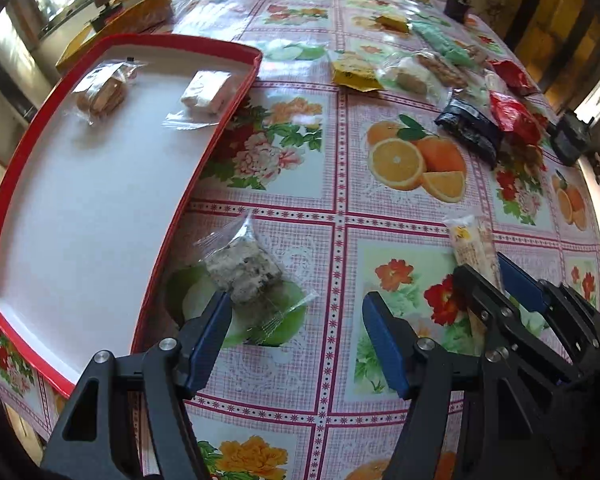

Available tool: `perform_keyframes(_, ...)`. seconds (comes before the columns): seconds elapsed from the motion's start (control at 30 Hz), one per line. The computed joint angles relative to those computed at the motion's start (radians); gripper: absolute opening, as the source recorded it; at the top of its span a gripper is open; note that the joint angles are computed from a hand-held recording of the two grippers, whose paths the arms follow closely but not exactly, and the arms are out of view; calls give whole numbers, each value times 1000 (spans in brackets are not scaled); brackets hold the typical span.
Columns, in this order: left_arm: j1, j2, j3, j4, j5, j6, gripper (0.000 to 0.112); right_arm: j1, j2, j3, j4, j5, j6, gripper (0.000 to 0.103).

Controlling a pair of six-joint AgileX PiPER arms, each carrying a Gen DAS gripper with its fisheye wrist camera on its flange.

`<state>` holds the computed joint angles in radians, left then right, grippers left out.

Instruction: Organize snacks

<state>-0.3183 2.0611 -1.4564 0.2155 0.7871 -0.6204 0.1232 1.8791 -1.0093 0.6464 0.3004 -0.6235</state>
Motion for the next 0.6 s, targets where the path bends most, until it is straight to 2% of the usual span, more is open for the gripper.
perform_keyframes(0.13,14,38,-43,9,27,-45,68,-14,3,2,71,11,-84,35)
perform_keyframes(0.23,4,61,-66,75,49,-116,68,-18,1,11,119,9,-140,35)
perform_keyframes(0.3,16,78,-88,56,58,-108,68,-23,1,14,150,11,-174,35)
perform_keyframes(0.43,41,87,-98,-5,36,-55,68,-32,1,20,202,13,-232,35)
perform_keyframes(0.6,31,54,-8,60,-69,-122,79,-18,-6,41,219,-25,-260,35)
